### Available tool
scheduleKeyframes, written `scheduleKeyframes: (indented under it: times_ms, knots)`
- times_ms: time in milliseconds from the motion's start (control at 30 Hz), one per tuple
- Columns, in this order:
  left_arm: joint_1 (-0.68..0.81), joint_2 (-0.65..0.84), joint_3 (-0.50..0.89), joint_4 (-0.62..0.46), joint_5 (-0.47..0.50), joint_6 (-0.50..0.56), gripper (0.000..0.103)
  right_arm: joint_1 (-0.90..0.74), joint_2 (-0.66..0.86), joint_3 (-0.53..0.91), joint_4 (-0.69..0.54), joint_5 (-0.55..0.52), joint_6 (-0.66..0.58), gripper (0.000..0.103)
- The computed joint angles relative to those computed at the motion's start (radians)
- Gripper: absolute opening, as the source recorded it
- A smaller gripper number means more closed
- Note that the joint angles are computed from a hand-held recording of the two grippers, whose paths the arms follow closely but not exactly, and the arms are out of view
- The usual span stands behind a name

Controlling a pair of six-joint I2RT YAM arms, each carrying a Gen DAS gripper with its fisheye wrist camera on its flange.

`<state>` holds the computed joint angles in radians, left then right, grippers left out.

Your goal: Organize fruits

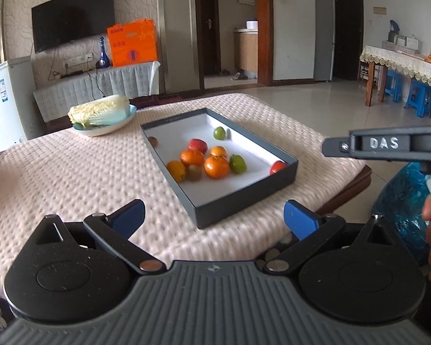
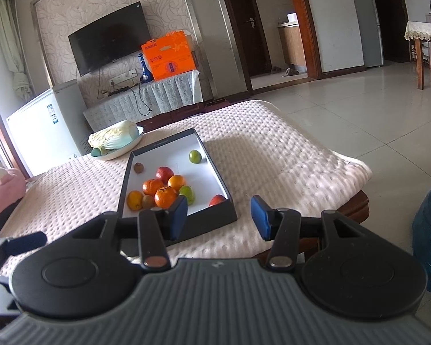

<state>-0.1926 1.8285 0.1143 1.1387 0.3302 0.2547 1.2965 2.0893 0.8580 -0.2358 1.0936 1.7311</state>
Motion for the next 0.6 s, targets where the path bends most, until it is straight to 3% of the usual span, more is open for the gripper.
scheduleKeyframes:
  times_ms: [200, 467, 567, 600]
  knots:
    - [-0.038, 0.038, -0.031, 0.065, -0.007, 0.016, 0.103, -0.008, 0.001, -0.004, 0.058, -0.015, -0.083, 0.051]
    - [-0.045, 0.048, -0.020, 0.051, 0.004, 0.028, 0.103, -0.019, 0.010, 0.004, 0.077, -0.032, -0.122, 0.051]
    - [-0.046, 0.081, -0.020, 0.091, 0.001, 0.027, 0.103, -0.017, 0.011, 0.005, 0.075, -0.030, -0.120, 0.051]
    - [-0.045, 0.068, -0.012, 0.057, 0.013, 0.034, 0.103, -0.018, 0.011, 0.005, 0.076, -0.031, -0.120, 0.051]
